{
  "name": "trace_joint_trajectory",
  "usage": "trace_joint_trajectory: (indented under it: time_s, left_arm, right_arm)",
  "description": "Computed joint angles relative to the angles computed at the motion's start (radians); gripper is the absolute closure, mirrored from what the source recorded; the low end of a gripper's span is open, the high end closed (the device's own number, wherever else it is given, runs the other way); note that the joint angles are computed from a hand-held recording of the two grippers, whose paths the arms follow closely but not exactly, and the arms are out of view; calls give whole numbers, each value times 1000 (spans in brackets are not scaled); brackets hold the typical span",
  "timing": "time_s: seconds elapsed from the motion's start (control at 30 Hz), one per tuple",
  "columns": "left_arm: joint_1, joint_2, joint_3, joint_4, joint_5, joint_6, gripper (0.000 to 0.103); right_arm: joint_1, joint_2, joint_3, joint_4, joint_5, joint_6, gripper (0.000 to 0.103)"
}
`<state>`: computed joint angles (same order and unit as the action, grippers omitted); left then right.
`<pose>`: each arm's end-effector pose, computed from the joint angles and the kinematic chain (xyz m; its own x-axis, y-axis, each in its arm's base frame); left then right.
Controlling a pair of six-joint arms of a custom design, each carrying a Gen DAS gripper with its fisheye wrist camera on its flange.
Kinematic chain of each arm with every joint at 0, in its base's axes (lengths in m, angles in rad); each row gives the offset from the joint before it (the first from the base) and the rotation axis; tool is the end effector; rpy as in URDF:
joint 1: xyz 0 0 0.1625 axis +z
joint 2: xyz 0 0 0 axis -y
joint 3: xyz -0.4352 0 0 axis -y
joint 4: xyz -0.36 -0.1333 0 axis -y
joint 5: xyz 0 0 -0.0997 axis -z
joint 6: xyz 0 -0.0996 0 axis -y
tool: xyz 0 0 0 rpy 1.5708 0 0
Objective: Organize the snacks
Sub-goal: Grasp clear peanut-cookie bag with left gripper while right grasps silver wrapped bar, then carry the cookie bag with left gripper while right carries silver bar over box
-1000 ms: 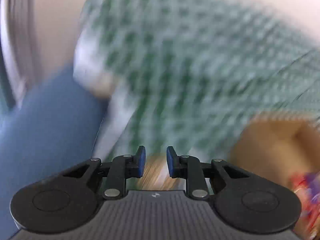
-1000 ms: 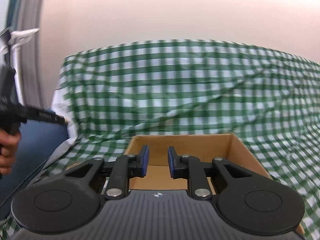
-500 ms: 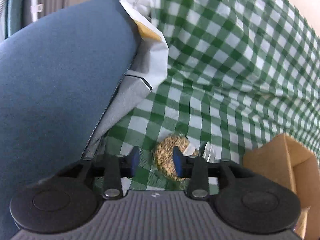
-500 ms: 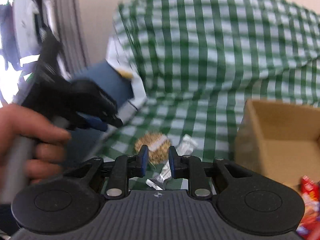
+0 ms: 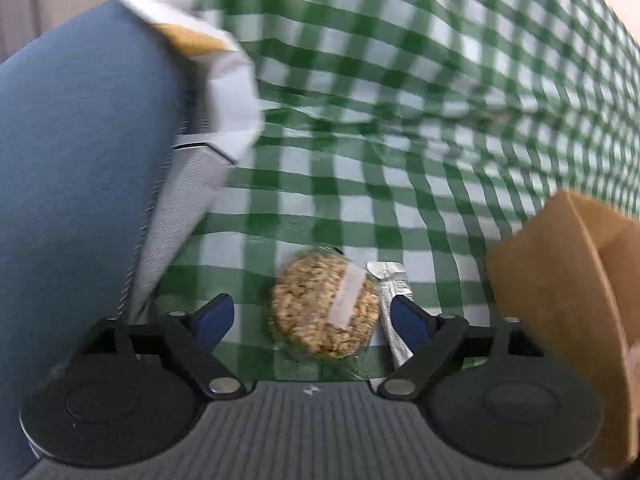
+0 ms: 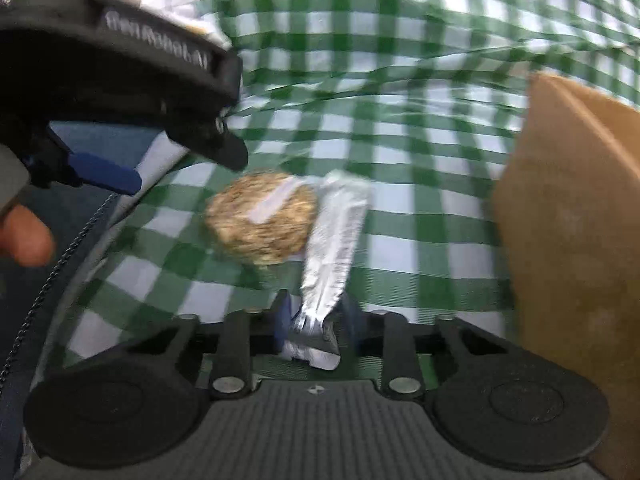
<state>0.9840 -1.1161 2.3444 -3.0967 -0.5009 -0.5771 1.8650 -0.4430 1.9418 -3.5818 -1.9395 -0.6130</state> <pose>-0.0496 -0.4731 0.1979 -0.7433 -0.3910 -0.5428 0.1478 0.6954 -0.7033 0.2531 -0.4996 -0.0421 -0.6266 -0.5629 0.5389 -0.7498 0.6240 -0.2201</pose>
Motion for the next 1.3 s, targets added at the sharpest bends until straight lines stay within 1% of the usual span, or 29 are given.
trace_joint_trajectory:
  time_s: [0.03, 0.07, 0.13, 0.2, 0.23, 0.27, 0.3, 0.33, 0.4, 0.43, 0.5, 0.57, 0.63, 0.67, 0.7, 0.73, 0.8, 0.87, 0.97, 1.03, 1.1, 1.17, 1.27, 1.3]
  left_arm:
    - [5, 20, -13, -5, -1, 36, 7]
    - [9, 43, -30, 4, 9, 65, 3]
    - [13, 79, -60, 43, 40, 85, 2]
    - [27, 104, -83, 46, 32, 113, 0]
    - [35, 112, -95, 62, 30, 111, 0]
    - [42, 121, -110, 99, 35, 96, 0]
    - [47, 129, -121, 126, 46, 82, 0]
    - [51, 138, -128, 134, 52, 77, 0]
    - [65, 150, -142, 144, 39, 72, 0]
    - [69, 155, -149, 167, 45, 55, 0]
    - [77, 163, -160, 196, 55, 43, 0]
    - [80, 170, -165, 202, 58, 36, 1]
    - [80, 175, -162, 185, 64, 38, 11]
    - [78, 175, -162, 190, 71, 25, 14]
    - [76, 173, -159, 186, 74, 13, 16]
    - [72, 169, -155, 186, 73, -1, 17]
    - [59, 156, -144, 200, 70, -43, 19]
    - [32, 126, -119, 228, 70, -106, 19]
    - [-19, 79, -111, 382, 76, -227, 20]
    - [-57, 38, -95, 489, 85, -311, 20]
    - [-99, -11, -61, 562, 71, -402, 20]
    - [-137, -59, -37, 655, 48, -499, 20]
    - [-201, -131, 6, 780, 22, -658, 20]
    - [-220, -147, 19, 803, 8, -704, 20]
  right_arm:
    - [-1, -4, 0, -3, -12, 14, 79]
    - [-2, -8, 0, -7, -28, 30, 80]
    - [3, -28, 24, -21, -75, 54, 80]
    - [4, -47, 50, -15, -109, 66, 80]
    - [5, -63, 60, 15, -124, 83, 79]
    - [4, -73, 65, 37, -130, 84, 79]
    - [-1, -70, 65, 26, -131, 67, 79]
    - [-3, -62, 66, -12, -127, 44, 77]
    - [-9, -40, 55, -68, -112, -7, 60]
    - [-14, -34, 45, -66, -106, -13, 59]
    - [-23, -33, 25, -10, -99, -1, 59]
    - [-28, -25, 11, 8, -109, 6, 59]
    - [-33, -15, -7, 28, -111, -2, 60]
    - [-37, -13, -19, 48, -103, -6, 66]
    - [-40, -7, -20, 34, -95, -14, 74]
    - [-39, -7, -18, 26, -94, -22, 75]
    - [-42, -17, -13, 40, -83, -6, 76]
    - [-42, -27, 0, 34, -77, -3, 77]
    - [-32, -61, 38, 13, -48, -23, 78]
    - [-24, -76, 56, -8, -23, -64, 78]
    - [-16, -106, 81, -5, -13, -70, 78]
    - [-13, -159, 121, 11, 9, -66, 78]
    - [-22, -251, 185, 18, 77, -99, 78]
    - [-22, -284, 206, 18, 98, -113, 78]
